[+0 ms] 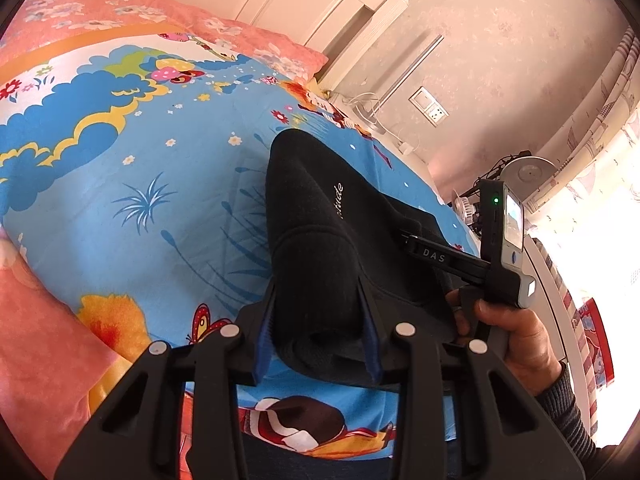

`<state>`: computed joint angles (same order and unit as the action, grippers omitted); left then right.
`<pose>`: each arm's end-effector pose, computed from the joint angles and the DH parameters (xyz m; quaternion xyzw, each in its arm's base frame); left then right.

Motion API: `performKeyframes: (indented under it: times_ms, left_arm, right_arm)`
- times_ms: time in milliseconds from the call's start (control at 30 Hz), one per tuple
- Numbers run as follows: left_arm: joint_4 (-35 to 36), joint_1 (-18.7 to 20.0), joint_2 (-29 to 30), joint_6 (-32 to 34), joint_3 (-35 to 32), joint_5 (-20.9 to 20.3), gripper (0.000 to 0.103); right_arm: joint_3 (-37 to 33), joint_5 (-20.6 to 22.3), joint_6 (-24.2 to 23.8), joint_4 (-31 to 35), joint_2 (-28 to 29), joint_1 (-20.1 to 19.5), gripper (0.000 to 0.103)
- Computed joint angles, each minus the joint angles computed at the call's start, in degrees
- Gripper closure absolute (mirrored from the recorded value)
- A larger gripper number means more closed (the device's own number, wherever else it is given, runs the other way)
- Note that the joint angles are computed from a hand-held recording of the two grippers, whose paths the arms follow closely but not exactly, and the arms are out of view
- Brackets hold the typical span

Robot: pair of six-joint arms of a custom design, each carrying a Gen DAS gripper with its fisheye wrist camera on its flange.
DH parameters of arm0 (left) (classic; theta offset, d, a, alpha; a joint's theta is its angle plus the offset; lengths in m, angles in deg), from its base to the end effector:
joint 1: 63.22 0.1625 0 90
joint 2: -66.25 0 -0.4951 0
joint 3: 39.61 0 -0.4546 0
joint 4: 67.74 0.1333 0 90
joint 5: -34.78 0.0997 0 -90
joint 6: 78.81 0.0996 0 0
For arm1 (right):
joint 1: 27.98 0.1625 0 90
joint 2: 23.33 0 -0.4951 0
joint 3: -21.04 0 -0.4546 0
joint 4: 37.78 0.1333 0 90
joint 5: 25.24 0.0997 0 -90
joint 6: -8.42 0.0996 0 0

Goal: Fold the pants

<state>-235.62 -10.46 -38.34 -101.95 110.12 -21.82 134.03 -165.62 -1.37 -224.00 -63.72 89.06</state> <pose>-0.0468 -0.3724 0.3034 0.0324 0.9220 -0.3720 0.1026 0.3367 -0.5353 0.0313 0.1972 -0.8679 0.2456 0.3841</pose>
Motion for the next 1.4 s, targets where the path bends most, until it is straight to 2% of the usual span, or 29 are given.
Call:
performKeyframes:
  times_ms: [33,100,267,333,400,467,600,667,733,767,800,833,867,933,1067,1200,1300,1400]
  left_arm:
    - [0.2,-0.3,0.1,0.0,-0.1,0.4,0.068]
    - [1.1,-1.2,0.1,-0.2,-0.2,1.6,0.068]
    - [4.3,-5.4,0.3,-1.2,-0.5,7.1,0.068]
    - [6.8,-7.6,0.4,-2.1,-0.9,10.0,0.069]
    - [9.0,-9.7,0.9,-3.1,-1.3,12.6,0.069]
    - [11.2,-11.7,1.5,-4.1,-1.6,15.3,0.069]
    - [16.5,-16.0,3.0,-6.3,-2.4,20.6,0.069]
    - [18.7,-17.7,3.6,-6.9,-3.0,22.3,0.069]
    - [20.8,-19.6,4.7,-7.1,-3.8,24.1,0.069]
    - [21.3,-20.7,5.6,-6.4,-4.3,25.0,0.069]
    - [21.2,-21.6,6.4,-5.6,-4.8,25.6,0.070]
    - [20.7,-22.5,7.4,-4.1,-5.4,26.2,0.070]
    - [20.4,-23.3,8.2,-3.3,-5.9,26.5,0.070]
    - [17.9,-24.8,11.1,0.5,-7.2,26.8,0.070]
    - [10.0,-27.6,17.8,10.3,-9.9,26.5,0.070]
    - [1.2,-30.7,26.3,21.3,-12.8,24.6,0.070]
    - [-5.0,-33.0,34.5,27.9,-14.7,22.7,0.070]
    - [-9.1,-34.9,42.4,31.3,-16.6,21.1,0.070]
  right_arm:
    - [-0.6,-0.8,2.5,4.0,-0.7,0.6,0.009]
    - [-1.3,1.6,3.7,7.7,-2.3,1.6,0.009]
    - [-7.1,12.8,3.8,23.7,-4.9,5.2,0.006]
    - [-11.6,18.2,5.6,35.1,-4.2,6.0,0.006]
    - [-15.1,20.4,7.4,41.9,-2.8,6.8,0.006]
    - [-18.3,20.5,8.8,47.1,-0.9,7.6,0.006]
    - [-23.9,15.6,9.7,55.8,3.5,8.9,0.006]
    - [-24.9,15.9,9.4,59.0,3.8,8.9,0.006]
    - [-25.4,16.8,8.3,61.1,3.5,8.5,0.007]
    - [-25.0,17.0,7.3,61.3,2.8,8.3,0.011]
    - [-24.6,17.1,6.5,61.1,2.3,8.2,0.018]
    - [-24.0,17.6,6.1,61.1,0.9,7.8,0.037]
    - [-23.5,18.9,6.0,60.5,-0.3,7.3,0.048]
    - [-22.3,24.2,4.3,60.1,-4.3,5.5,0.057]
    - [-18.3,29.6,4.4,56.3,-12.9,2.1,0.063]
    - [-11.9,32.6,3.7,51.2,-22.5,-1.5,0.066]
    - [-6.3,35.1,3.1,47.8,-30.6,-6.1,0.069]
    - [-0.9,37.8,2.4,45.6,-38.1,-12.4,0.069]
